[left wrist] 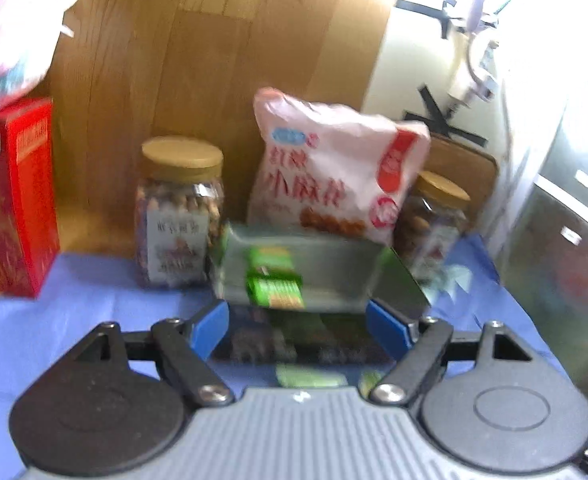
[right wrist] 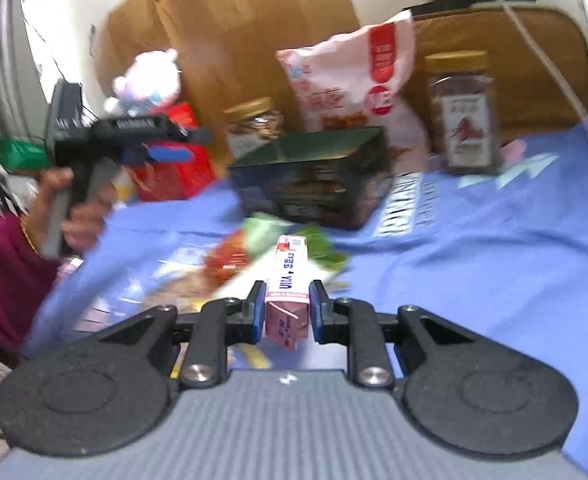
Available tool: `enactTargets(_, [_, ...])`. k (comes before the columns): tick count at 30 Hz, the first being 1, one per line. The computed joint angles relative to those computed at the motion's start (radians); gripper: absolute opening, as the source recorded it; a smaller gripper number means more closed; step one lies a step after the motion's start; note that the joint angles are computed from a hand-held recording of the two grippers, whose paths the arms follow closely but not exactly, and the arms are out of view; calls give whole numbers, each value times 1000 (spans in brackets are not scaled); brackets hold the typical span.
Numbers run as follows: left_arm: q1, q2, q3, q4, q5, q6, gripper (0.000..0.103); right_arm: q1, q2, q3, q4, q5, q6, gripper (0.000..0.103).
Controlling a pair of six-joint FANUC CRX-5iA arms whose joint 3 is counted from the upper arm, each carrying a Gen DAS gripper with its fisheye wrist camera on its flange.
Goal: Organize snacks
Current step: 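Pass the pink box from the right tool to the left tool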
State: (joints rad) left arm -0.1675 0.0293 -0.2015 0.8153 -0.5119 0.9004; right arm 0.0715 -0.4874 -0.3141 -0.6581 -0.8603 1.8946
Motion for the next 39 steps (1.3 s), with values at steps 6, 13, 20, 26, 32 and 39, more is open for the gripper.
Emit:
enactTargets(6, [52, -132, -197, 127, -46, -98, 78, 41, 103, 73, -198, -133, 222, 25])
enactTargets(13, [177, -297, -339, 36, -69, -63, 78, 281, 164, 65, -20, -34, 191, 40])
enactTargets(20, [218, -329, -414, 167, -129, -181, 75, 297, 76, -9, 41, 28, 78, 41])
enactTargets(26, [167, -296, -424, 246, -179, -308, 67, 365, 7, -76, 116, 32, -44, 41])
enactTargets(32, [157, -280, -429, 207, -227, -289, 50, 502, 4, -134, 347, 120, -276, 32])
enactTargets(39, [161, -334, -472, 194, -200, -255, 51, 571, 3, -193, 530, 239, -463, 28])
